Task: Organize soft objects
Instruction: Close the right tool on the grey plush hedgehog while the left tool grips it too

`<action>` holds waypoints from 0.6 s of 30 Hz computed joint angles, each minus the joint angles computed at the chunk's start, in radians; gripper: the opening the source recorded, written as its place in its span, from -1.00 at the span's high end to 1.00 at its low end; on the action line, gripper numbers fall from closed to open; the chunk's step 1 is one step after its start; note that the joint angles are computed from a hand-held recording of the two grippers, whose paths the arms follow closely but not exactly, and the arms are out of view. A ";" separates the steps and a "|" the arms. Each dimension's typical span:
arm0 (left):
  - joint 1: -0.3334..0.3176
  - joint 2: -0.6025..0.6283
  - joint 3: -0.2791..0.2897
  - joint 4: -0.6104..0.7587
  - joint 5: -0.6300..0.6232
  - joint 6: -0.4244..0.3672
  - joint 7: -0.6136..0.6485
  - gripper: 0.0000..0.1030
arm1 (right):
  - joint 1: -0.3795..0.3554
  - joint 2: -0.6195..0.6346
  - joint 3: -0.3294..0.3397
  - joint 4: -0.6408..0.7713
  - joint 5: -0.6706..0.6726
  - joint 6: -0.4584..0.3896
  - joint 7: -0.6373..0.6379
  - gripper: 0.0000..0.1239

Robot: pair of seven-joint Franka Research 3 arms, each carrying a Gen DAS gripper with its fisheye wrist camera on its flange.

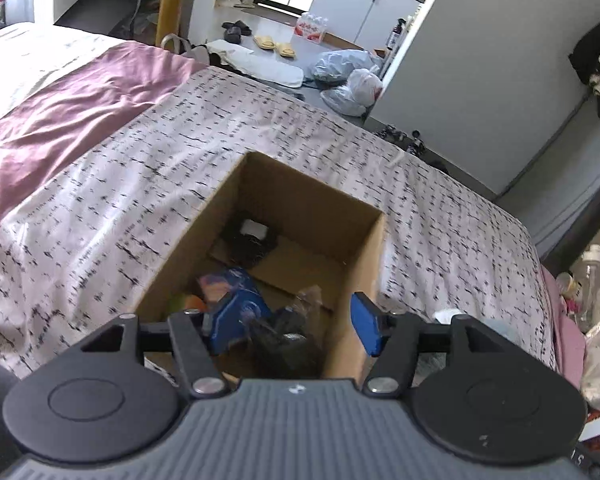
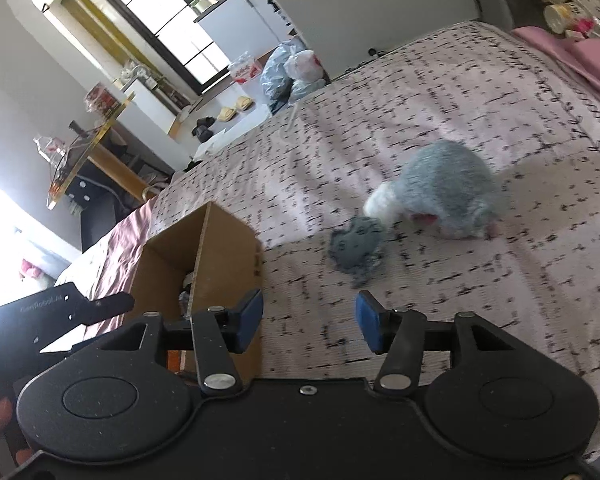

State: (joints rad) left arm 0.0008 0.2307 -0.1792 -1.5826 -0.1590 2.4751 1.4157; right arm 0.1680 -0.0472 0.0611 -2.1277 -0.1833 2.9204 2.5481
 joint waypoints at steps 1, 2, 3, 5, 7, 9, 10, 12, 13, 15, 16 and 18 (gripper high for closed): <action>-0.004 -0.007 -0.004 -0.010 0.000 0.005 0.003 -0.18 | -0.003 -0.008 -0.003 -0.010 -0.003 0.001 0.001 0.13; -0.009 -0.012 -0.006 -0.018 0.003 0.008 0.002 -0.19 | -0.008 -0.017 -0.005 -0.020 -0.004 0.003 0.000 0.11; -0.014 -0.016 -0.008 -0.023 0.007 0.009 0.000 -0.19 | -0.014 -0.025 -0.006 -0.030 -0.004 0.006 -0.002 0.09; -0.025 -0.022 -0.013 -0.034 0.010 0.016 0.003 -0.20 | -0.027 -0.037 -0.005 -0.045 -0.005 0.011 -0.009 0.07; -0.035 -0.028 -0.015 -0.043 0.016 0.021 -0.001 -0.20 | -0.039 -0.047 -0.005 -0.058 0.005 0.016 -0.026 0.07; -0.045 -0.029 -0.018 -0.046 0.021 0.025 -0.001 -0.20 | -0.052 -0.055 -0.004 -0.071 0.013 0.022 -0.042 0.07; -0.050 -0.031 -0.019 -0.049 0.025 0.030 -0.001 -0.20 | -0.058 -0.058 -0.004 -0.076 0.017 0.025 -0.050 0.07; -0.062 -0.032 -0.021 -0.052 0.040 0.035 -0.004 -0.20 | -0.073 -0.061 -0.001 -0.085 0.016 0.031 -0.060 0.07; -0.067 -0.031 -0.022 -0.052 0.045 0.037 -0.002 -0.20 | -0.081 -0.061 0.002 -0.085 0.010 0.025 -0.061 0.07; -0.076 -0.025 -0.025 -0.047 0.057 0.038 0.000 -0.20 | -0.101 -0.055 0.008 -0.078 -0.029 0.007 -0.039 0.07; -0.080 -0.023 -0.027 -0.047 0.061 0.041 0.002 -0.20 | -0.104 -0.051 0.005 -0.077 -0.031 0.009 -0.040 0.07; -0.089 -0.016 -0.030 -0.043 0.068 0.043 0.001 -0.20 | -0.100 -0.038 -0.005 -0.071 -0.010 0.010 -0.066 0.08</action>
